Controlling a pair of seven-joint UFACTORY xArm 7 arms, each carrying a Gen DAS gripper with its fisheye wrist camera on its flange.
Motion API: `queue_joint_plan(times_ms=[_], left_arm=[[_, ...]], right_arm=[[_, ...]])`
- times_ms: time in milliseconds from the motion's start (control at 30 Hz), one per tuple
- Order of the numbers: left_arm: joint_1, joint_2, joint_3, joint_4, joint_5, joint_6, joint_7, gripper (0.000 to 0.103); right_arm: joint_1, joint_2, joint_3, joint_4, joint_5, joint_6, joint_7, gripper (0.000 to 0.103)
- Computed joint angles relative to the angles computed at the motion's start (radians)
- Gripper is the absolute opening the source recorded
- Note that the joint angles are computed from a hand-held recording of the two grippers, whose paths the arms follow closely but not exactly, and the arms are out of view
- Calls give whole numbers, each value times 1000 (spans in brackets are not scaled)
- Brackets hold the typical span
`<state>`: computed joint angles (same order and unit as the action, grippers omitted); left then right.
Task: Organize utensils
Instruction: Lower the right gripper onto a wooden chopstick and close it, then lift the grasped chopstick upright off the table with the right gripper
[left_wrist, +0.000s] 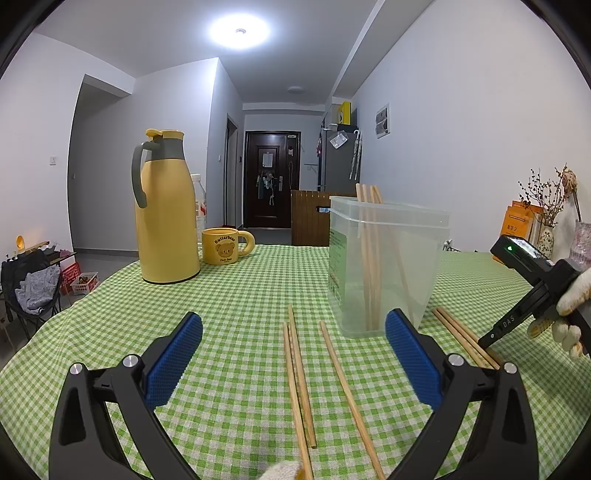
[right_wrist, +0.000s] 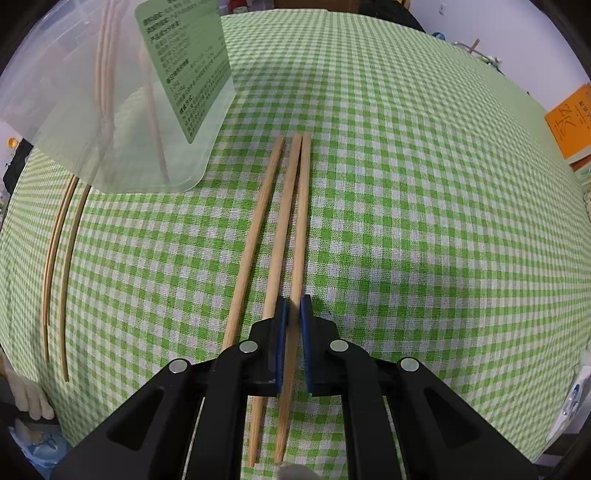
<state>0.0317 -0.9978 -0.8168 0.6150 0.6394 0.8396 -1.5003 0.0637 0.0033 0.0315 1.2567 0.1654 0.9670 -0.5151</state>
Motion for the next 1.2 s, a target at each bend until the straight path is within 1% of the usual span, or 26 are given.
queue_joint_plan(times_ms=[167,333,467,633,1067,1200], left_arm=[[-1,2,1,1,3,-1,-3,96],[-5,-1,5,-1,5,-4,-3,96],[-6,-1,2,1,6,-6,-2,96],[-5,-1,2,1,3,-7,-2,96],[-1,-7,2,-2,5,-15,-1,96],[0,-6,1,-4,4,-18,-1,96]], right_arm=[[6,20,5,32,-26,19,16,8],[11,5,9,9,-46,-6,36,7],[8,0,5,-2,-29,-15,39,7],[12,-11,7,-15,-36,-26,46,7],[3,-33,-4,-48,11,-55,26,6],[-4,-40,-11,-63,36,-78,7,6]])
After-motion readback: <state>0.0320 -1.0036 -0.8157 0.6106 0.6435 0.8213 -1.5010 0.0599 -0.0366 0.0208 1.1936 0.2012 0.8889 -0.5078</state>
